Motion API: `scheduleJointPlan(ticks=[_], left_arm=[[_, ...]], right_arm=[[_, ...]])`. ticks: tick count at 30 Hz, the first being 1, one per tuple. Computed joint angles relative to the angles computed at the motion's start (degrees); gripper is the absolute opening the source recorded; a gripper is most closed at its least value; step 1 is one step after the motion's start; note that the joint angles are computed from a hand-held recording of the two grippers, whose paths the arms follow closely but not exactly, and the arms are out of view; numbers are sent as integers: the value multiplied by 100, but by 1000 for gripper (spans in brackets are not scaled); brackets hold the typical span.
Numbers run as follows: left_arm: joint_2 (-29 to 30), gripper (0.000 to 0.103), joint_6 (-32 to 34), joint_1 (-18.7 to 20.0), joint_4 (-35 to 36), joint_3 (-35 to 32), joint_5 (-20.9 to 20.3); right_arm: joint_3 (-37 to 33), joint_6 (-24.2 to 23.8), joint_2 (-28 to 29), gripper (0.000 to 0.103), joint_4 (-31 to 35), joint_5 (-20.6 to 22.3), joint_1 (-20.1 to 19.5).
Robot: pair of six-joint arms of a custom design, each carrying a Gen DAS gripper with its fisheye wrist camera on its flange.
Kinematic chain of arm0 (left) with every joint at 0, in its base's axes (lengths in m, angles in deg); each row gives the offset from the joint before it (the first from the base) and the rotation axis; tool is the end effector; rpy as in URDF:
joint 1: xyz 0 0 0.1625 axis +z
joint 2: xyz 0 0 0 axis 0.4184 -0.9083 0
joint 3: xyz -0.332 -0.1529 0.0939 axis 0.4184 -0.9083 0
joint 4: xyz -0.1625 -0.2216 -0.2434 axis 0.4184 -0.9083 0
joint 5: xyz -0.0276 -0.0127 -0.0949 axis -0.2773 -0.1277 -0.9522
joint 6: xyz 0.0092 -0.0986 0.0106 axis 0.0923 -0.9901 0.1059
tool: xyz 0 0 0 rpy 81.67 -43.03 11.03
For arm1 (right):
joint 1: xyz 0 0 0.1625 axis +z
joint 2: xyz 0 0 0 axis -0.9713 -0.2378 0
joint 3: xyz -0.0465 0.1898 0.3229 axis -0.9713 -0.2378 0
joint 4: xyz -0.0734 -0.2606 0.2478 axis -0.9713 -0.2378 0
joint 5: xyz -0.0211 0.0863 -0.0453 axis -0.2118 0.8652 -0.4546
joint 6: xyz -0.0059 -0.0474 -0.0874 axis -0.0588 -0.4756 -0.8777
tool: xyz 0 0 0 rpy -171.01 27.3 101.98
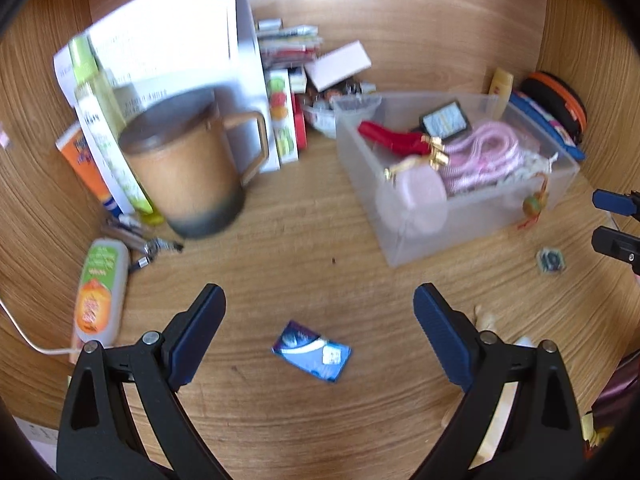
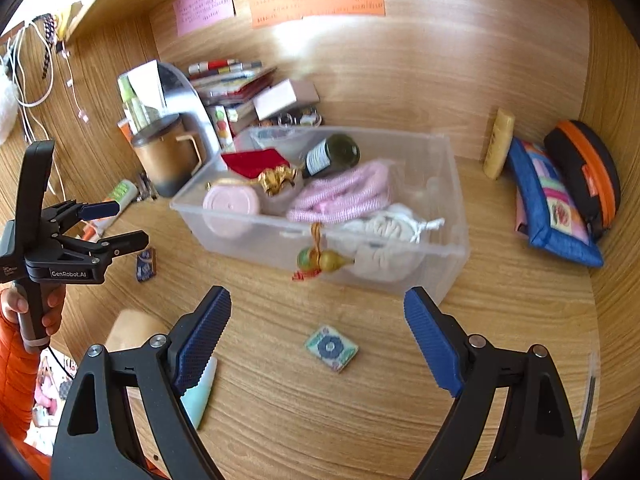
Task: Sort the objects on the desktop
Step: 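Withdraw both grippers toward the blue card packet and floral tile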
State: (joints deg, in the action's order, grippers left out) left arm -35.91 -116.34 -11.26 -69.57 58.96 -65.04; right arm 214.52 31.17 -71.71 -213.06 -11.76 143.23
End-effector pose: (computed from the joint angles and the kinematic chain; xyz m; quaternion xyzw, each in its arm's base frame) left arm -0.3669 -0.2977 0.0285 0.2425 0.8708 -0.2616 0.3383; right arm 0.0285 -0.2653 0.3902 0.2674 -0.8903 0.2713 0.2494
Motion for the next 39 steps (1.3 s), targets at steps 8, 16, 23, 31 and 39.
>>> scheduleJointPlan(ticks=[8, 16, 23, 31, 39], left_arm=[[10, 96, -61, 191, -129, 200, -351], [33, 96, -45, 222, -461, 392, -550], [11, 96, -28, 271, -930, 616, -700], [151, 96, -114, 163, -636, 543, -461], [142, 88, -143, 95, -746, 649, -324]], right_arm=[[145, -37, 27, 87, -36, -73, -220], [226, -33, 194, 87, -198, -225, -140], [301, -27, 427, 87, -451, -361, -228], [302, 32, 784, 87, -809, -524, -363], [462, -276, 983, 87, -1317, -735, -233]])
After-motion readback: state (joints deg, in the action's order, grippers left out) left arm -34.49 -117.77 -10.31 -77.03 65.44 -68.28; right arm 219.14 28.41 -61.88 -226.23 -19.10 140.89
